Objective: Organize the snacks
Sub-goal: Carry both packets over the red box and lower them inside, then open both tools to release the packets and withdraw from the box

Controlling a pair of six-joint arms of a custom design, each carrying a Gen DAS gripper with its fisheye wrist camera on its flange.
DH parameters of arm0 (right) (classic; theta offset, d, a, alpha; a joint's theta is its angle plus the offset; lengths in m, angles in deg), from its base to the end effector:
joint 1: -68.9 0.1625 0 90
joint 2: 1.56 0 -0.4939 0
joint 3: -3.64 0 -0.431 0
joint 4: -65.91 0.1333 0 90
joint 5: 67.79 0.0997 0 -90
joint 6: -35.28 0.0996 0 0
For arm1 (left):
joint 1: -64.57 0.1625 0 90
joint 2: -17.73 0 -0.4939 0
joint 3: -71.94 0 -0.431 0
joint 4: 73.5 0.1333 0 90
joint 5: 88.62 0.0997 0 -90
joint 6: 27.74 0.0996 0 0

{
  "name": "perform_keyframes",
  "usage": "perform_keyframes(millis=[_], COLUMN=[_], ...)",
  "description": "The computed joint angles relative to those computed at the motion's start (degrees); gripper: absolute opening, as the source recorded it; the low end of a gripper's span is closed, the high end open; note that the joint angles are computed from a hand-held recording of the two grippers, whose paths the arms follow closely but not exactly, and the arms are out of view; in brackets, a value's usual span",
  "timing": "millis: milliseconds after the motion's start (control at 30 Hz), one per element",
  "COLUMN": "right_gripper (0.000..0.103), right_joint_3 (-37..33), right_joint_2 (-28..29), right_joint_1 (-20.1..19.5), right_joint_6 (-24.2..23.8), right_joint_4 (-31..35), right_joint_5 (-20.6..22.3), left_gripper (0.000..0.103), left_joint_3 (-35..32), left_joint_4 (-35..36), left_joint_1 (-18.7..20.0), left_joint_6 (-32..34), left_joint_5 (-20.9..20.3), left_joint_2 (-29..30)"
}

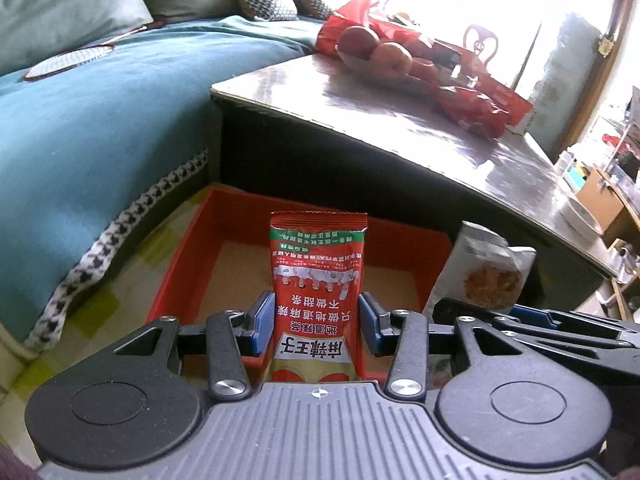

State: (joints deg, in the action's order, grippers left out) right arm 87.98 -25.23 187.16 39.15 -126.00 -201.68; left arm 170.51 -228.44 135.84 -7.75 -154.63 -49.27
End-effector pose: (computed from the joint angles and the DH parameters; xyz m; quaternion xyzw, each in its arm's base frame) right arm 0.4286 -0.6617 -0.0032 0.0547 -0.8763 0.4107 0.2457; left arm -0.0581 -0.7126 0.3703 0.2543 0.9038 -0.2786 0.2022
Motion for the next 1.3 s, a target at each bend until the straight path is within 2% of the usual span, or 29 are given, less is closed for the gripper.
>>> perform_keyframes(millis=[500,733,833,1067,1300], right_gripper=[0.046,0.046,0.047,0.047,0.048], right_joint_3=[-6.88,-9.85,-9.78,-10.05,-8.95], right_joint_2=[3.76,5.85,5.85,6.0,5.11], right_joint_1=[-4.36,-5.5,-6.12,-5.81,-5.2], right_joint_6=[1.38,-1.6,-1.27,-3.77,-3.49], right_joint_4=[7.57,7.72,7.9,4.6,4.89], right_joint_5=[1.76,1.09,2.02,2.21,0.8], left_gripper=[0.053,0.051,0.054,0.061,0.067], left_joint_3=[-5.73,-7.09,-7.2,-7.2,-6.82], left_joint_4=[-1.67,-1.18,-0.92,-1.51,-0.84], left_joint_1=[1.72,2.38,2.38,2.33,2.33], left_joint_6=[1.81,1.13,0.82,1.34,0.68], left_joint_5=[6.09,8.54,8.59,8.48,7.24], left_joint_2=[8.09,9.5,9.44,9.42,8.23])
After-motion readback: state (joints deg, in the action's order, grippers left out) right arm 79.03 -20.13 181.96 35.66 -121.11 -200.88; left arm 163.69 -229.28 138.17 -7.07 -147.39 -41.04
